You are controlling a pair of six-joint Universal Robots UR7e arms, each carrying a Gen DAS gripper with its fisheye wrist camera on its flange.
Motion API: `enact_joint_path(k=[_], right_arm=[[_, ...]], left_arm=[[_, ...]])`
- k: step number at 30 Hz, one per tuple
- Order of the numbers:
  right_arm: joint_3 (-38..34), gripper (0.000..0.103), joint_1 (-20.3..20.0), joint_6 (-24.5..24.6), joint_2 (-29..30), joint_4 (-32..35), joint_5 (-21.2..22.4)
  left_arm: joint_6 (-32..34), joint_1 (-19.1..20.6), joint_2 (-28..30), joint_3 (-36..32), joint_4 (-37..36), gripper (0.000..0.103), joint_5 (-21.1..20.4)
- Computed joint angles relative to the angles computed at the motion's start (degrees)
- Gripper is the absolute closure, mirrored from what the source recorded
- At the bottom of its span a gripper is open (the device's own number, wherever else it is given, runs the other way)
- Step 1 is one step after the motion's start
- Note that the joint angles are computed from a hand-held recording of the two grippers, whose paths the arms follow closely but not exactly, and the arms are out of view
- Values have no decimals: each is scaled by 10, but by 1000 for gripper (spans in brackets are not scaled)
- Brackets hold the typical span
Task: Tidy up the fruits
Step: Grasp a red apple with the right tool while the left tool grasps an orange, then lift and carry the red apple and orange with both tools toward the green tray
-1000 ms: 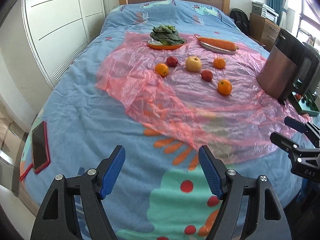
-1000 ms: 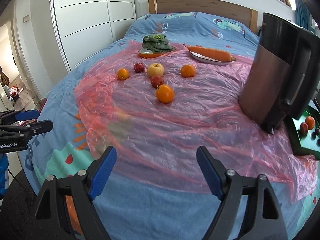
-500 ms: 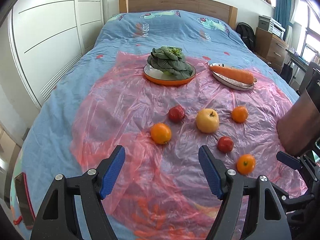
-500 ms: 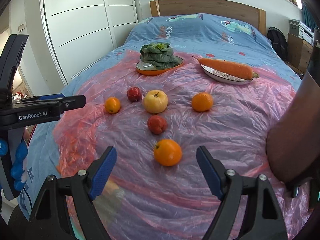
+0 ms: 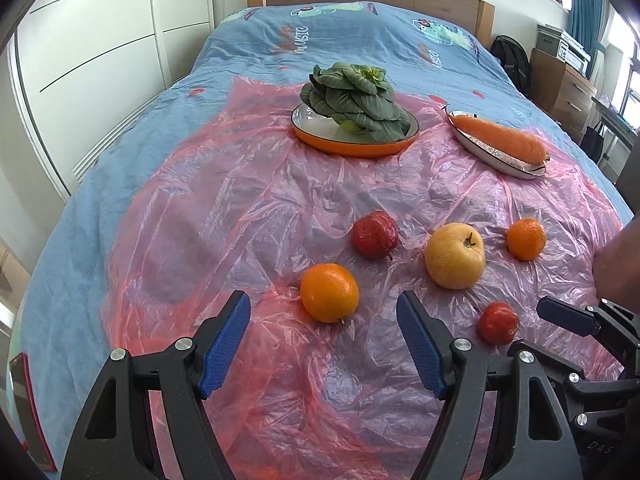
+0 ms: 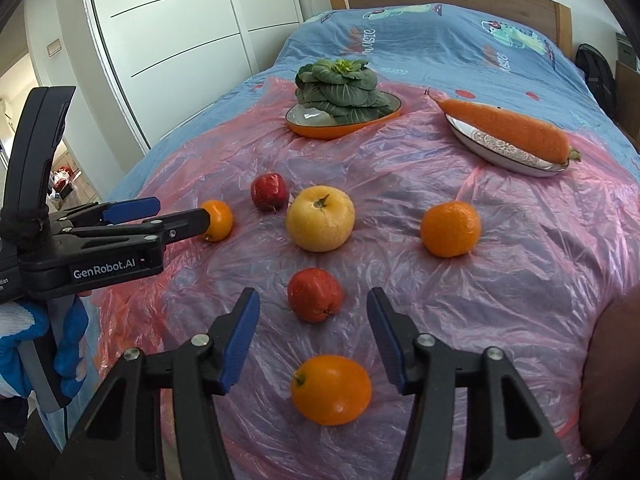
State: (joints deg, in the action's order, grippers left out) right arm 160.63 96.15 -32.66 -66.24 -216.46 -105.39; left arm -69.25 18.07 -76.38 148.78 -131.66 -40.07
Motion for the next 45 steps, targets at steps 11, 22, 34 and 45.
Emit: enact_joint_path(k=[11, 22, 34, 45], right_arm=[[-33, 59, -15, -12, 16, 58, 6], [-46, 74, -8, -18, 30, 80, -13], [-45, 76, -5, -19, 28, 82, -18], [-35, 76, 5, -1, -18, 93, -2]], left_arm=[[37, 49, 36, 8, -98, 37, -9], [54, 65, 54, 9, -130, 39, -8], [100, 78, 61, 16, -175, 71, -9], [61, 54, 17, 13, -102, 71, 1]])
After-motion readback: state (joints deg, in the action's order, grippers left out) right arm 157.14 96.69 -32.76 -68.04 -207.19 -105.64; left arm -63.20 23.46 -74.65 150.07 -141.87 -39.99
